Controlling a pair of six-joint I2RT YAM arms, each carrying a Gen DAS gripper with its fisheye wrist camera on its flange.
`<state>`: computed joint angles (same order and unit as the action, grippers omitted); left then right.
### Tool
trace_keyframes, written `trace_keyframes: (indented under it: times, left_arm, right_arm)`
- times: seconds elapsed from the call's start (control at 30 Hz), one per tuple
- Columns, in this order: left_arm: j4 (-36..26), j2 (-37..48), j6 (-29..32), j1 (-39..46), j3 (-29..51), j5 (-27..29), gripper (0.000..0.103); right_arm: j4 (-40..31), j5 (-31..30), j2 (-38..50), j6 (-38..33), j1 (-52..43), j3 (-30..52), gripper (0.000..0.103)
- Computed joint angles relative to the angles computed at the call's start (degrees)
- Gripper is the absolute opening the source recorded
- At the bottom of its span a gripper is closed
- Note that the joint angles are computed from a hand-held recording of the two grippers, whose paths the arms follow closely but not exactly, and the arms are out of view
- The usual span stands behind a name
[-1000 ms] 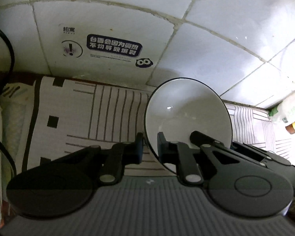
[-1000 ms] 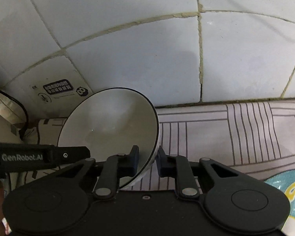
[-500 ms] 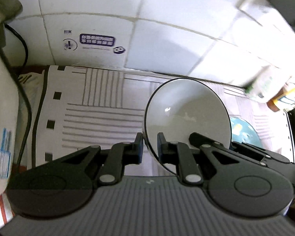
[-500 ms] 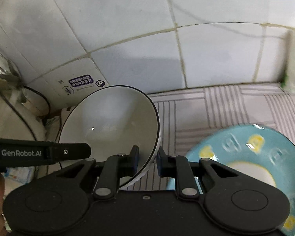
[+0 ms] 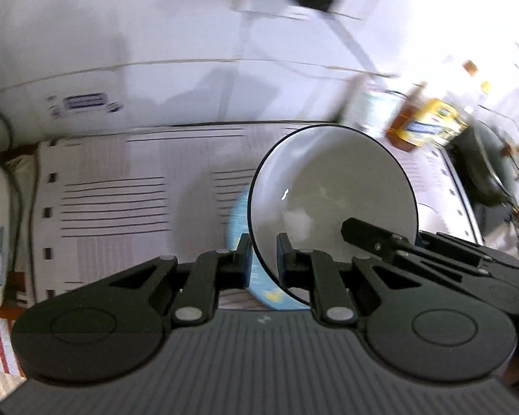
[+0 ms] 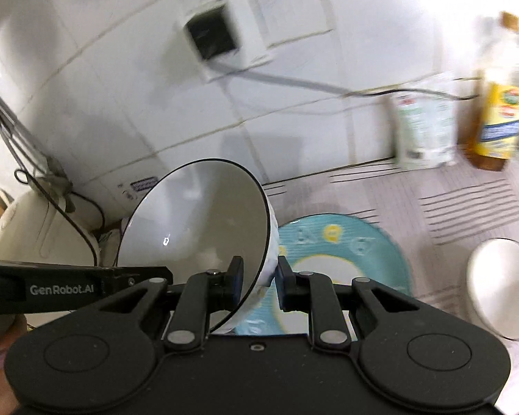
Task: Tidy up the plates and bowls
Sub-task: 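Lift the bowl with both grippers and carry it over the bowl stack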
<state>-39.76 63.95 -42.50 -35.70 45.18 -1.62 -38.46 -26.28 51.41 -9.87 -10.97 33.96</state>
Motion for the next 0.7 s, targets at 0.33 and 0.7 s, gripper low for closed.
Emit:
trace_keyframes:
  times: [0.33,0.7]
  left_arm:
    - [-0.88,19.46,-5.2,-16.64,20.16,-3.83,0.013]
    - [-5.49,45.11,-10.33,-22.48,45.18,-0.47,0.014]
  right_arm:
    - [-16.16,-15.51,10.32,-30.67,-38.33,11.3,0.023]
    - [-15.62,-15.27,35.09,-43.96,-50.12,25.64,0.023]
